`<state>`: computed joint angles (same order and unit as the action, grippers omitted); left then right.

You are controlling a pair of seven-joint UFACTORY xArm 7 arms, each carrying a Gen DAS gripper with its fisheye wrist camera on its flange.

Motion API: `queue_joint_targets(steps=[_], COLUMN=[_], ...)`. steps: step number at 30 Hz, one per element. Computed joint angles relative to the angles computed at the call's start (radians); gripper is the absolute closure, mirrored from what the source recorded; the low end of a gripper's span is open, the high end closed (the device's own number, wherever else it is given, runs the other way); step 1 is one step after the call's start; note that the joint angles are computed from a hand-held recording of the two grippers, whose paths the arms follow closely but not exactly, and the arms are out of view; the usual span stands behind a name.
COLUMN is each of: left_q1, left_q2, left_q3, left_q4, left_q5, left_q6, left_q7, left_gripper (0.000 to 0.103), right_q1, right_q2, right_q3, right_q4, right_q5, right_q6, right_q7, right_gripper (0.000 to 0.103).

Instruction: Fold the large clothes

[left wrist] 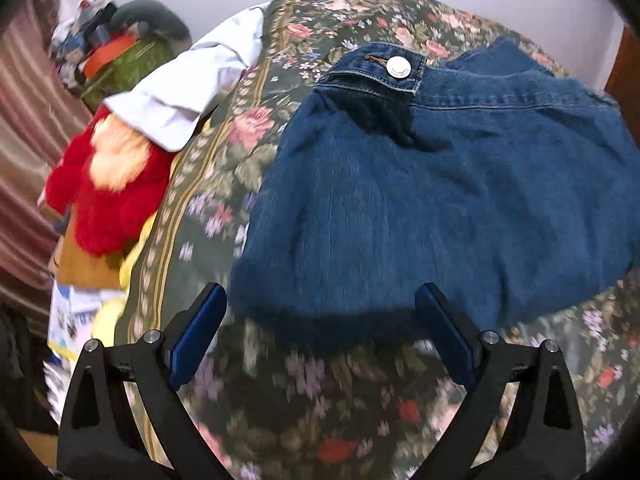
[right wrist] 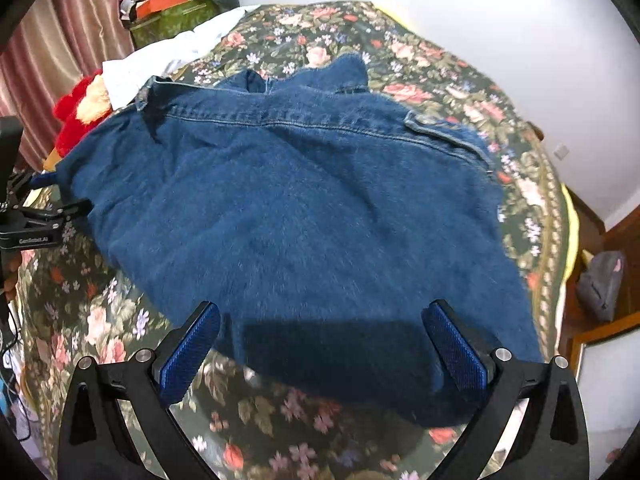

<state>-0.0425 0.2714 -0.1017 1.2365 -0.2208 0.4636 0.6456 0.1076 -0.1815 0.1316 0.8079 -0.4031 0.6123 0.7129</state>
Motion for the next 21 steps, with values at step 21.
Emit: queue_joint_targets(steps=[21], left_q1=[0.046], left_q2=[-0.081], left_q3=[0.017], left_q4=[-0.078], left_q5=[-0.605], left_q6=[0.293], left_q7=[0.054], left_gripper=[0.006], right_q1=[0.053], right_q2=[0.145], right_q3=[0.036], right_q4=[0.140], right_q5=[-0.321], right_q6=[0.058], right_q7=[0.254], right_gripper=[0.000])
